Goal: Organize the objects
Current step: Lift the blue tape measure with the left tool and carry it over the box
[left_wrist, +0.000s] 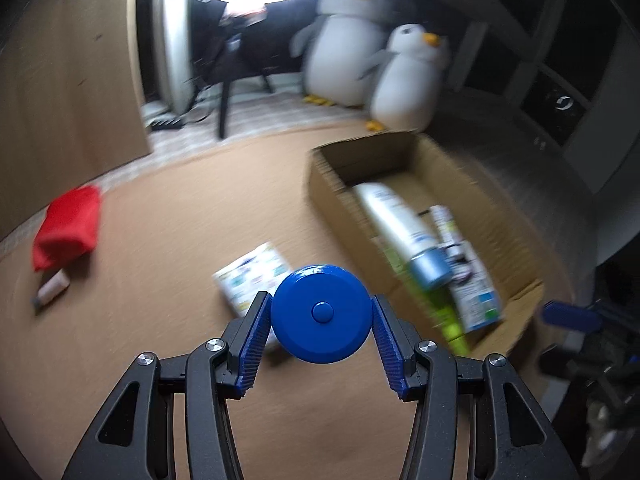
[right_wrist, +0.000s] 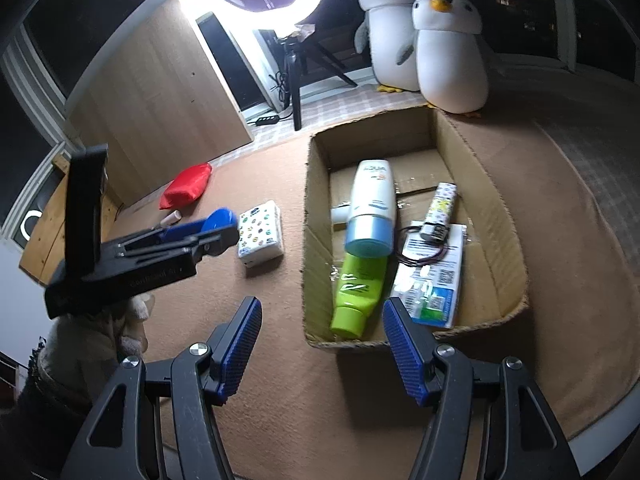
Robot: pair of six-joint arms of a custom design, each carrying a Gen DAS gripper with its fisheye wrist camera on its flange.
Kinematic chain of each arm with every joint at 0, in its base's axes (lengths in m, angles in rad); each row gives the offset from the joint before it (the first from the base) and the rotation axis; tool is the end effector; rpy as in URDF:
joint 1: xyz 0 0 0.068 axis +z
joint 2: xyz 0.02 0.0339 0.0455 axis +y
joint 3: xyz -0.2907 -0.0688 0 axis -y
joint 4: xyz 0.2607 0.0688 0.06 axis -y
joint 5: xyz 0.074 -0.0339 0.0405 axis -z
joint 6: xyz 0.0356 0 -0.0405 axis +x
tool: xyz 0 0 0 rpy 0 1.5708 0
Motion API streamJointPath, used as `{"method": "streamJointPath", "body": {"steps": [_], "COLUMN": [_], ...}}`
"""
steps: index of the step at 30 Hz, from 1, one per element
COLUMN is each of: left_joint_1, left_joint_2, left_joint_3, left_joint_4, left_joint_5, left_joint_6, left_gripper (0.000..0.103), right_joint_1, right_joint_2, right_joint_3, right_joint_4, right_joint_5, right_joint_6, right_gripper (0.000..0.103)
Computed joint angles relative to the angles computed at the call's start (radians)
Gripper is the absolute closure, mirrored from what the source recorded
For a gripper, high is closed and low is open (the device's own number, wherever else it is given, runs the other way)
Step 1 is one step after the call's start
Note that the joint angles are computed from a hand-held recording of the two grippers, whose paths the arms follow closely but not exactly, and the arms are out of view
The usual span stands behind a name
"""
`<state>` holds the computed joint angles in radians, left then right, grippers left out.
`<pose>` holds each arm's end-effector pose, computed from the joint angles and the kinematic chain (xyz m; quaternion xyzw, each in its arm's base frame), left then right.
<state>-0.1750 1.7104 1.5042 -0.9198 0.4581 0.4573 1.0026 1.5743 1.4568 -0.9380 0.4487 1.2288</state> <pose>0.3650 -0.0805 0.3111 0.3429 0.8872 -0.1890 0.2438 0.1956 0.2776 0.3409 0.1627 0.9303 0.1286 0.3024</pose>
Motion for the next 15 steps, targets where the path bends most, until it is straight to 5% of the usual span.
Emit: {"method": "streamJointPath", "body": {"steps": [15], "left_joint_1": [-0.269], "left_joint_2": [-0.058], "left_joint_3": [-0.067], "left_joint_4": [0.024], "left_joint_5": [-0.019], "left_joint_6": [-0.107], "left_gripper": [0.049], "right_joint_1": [0.049], "right_joint_2": [-0.156], "right_joint_3": [-0.141], "right_joint_4": [-0.089], "right_joint_5": [0.060], "right_joint_6": [0.149], "right_gripper": [0.044]}}
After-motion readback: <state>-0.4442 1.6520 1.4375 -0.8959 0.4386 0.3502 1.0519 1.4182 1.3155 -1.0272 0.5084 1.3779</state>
